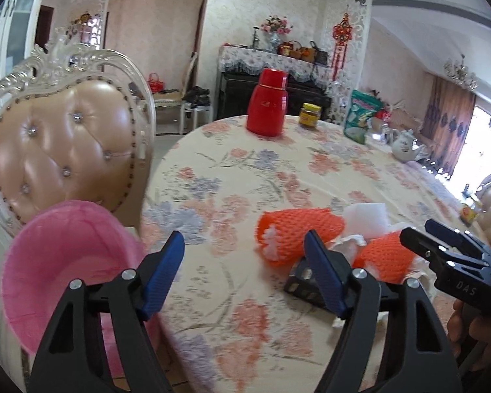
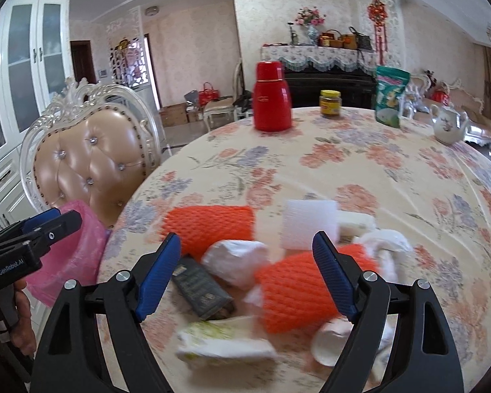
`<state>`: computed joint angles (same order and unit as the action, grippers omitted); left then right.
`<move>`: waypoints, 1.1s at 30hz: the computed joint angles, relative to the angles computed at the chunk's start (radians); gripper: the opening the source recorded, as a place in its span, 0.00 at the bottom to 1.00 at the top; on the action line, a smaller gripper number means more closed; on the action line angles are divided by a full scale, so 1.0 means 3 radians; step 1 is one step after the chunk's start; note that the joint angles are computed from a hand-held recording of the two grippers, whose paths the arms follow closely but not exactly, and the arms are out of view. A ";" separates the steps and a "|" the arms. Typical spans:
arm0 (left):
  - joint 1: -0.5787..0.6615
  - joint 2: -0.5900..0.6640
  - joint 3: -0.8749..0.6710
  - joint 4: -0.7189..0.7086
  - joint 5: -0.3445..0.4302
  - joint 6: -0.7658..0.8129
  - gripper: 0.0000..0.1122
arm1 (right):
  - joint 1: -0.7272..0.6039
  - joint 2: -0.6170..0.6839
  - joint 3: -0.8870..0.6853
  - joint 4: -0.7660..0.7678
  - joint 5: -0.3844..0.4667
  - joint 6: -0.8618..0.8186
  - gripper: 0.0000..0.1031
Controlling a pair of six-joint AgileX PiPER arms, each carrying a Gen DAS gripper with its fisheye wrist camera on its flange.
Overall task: Collect trash
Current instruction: 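Move both open grippers back over the orange foam nets on the table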
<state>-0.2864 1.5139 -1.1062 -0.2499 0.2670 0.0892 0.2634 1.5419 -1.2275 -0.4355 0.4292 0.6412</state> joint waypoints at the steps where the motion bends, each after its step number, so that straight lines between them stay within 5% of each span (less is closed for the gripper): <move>1: -0.0001 0.0020 -0.0020 -0.0119 0.0002 0.0099 0.65 | -0.0057 -0.0038 0.0046 0.0045 -0.0009 -0.0046 0.76; 17: -0.0362 0.0306 -0.0298 0.0204 0.0020 -0.0293 0.65 | -0.0968 -0.0594 0.0873 0.0994 -0.0136 -0.1189 0.82; 33: -0.0518 0.0403 -0.0352 0.0426 0.0040 -0.0561 0.66 | -0.1352 -0.0751 0.1332 0.1838 -0.0161 -0.2137 0.82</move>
<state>-0.4417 1.6349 -1.2118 -0.1221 0.2790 -0.0790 -0.1423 1.3167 -0.8280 0.1157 0.3810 0.0002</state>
